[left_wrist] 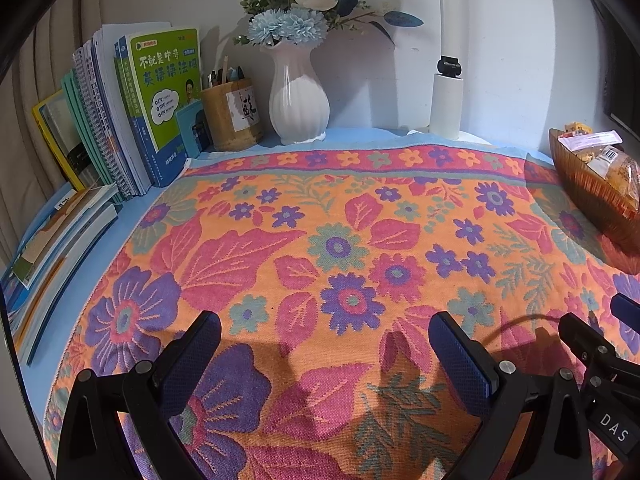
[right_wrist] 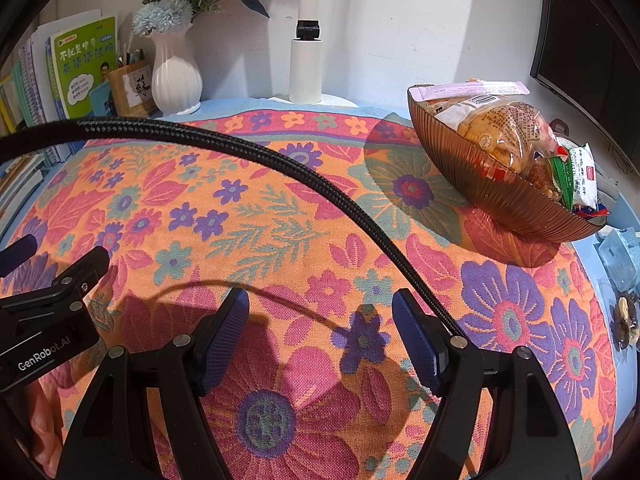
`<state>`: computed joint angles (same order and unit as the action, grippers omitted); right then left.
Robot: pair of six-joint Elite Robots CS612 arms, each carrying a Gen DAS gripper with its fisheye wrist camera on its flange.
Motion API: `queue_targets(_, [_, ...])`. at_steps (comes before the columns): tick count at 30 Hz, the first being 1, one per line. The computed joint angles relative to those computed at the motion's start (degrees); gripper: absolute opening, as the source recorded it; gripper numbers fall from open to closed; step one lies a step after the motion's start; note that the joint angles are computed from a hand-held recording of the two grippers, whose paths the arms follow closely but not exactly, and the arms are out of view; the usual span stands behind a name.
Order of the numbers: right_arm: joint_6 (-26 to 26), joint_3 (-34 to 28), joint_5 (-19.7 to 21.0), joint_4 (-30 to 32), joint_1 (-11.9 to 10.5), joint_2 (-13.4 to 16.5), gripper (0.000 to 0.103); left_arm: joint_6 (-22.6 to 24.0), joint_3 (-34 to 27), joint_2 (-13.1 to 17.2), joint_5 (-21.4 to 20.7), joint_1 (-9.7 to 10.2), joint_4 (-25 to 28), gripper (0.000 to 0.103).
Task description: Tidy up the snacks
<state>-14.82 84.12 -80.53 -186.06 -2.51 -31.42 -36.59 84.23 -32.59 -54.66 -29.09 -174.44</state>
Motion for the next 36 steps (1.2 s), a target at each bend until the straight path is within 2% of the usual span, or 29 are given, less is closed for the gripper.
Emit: queue_targets(36, [1.3, 0.0, -0.2, 0.2, 0.0, 0.0, 0.073, 2.7, -0.5, 0.2, 0.5, -0.07, 1.0, 0.103])
